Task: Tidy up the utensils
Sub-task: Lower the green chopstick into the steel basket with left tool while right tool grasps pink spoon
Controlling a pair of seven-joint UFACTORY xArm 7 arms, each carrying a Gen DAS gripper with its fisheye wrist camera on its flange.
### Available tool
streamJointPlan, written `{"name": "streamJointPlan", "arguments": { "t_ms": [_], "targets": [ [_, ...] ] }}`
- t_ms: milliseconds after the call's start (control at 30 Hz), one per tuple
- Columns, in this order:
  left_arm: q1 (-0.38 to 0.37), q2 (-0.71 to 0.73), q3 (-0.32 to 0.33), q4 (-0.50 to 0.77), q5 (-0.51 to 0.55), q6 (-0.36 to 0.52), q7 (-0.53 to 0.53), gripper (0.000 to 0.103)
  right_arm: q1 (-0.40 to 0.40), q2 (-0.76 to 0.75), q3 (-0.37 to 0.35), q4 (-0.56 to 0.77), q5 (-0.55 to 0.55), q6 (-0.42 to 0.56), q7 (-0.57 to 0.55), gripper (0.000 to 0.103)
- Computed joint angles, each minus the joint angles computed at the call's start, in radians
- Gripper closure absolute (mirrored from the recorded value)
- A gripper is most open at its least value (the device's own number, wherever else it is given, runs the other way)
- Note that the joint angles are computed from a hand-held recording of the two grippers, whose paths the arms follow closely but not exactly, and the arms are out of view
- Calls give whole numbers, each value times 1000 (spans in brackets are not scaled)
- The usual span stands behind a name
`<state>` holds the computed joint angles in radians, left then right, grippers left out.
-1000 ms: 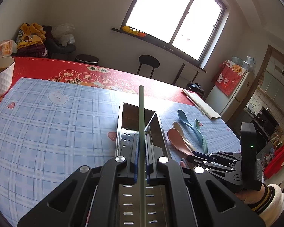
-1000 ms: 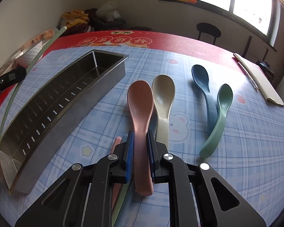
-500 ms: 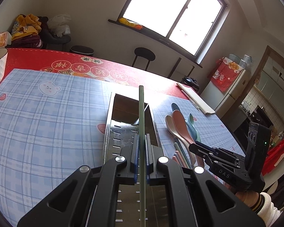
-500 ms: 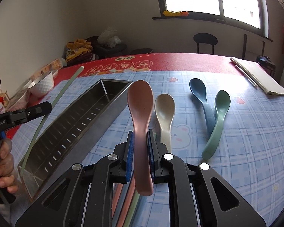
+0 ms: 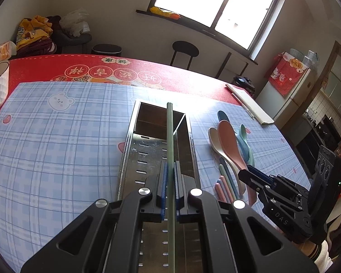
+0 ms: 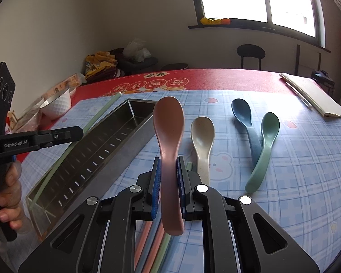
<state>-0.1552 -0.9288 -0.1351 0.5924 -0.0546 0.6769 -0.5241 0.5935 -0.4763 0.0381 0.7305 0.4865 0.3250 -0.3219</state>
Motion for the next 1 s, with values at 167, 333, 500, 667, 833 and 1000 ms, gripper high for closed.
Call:
{"name": "streamJointPlan", "arguments": {
  "t_ms": [167,333,500,667,833,1000],
  "targets": [
    [-4,43,-2,31,9,41,16,97,21,-1,-28,1,41,5,-19,89],
    [-10,74,-7,50,12,60,22,97,15,-3,-24,-1,48,6,-30,89],
    [-12,114,-14,83,28,85,42,97,14,-4,-24,-1,57,6,-33,89],
    [-20,154,-7,112,24,104,59,97,8,-5,-15,-1,53,5,-25,89],
    [-18,177,-10,130,23,117,65,97,21,-7,-26,-2,61,7,-39,89],
    [-25,187,-15,132,22,112,66,97,18,-7,-20,-2,61,7,-43,89]
  ]
}}
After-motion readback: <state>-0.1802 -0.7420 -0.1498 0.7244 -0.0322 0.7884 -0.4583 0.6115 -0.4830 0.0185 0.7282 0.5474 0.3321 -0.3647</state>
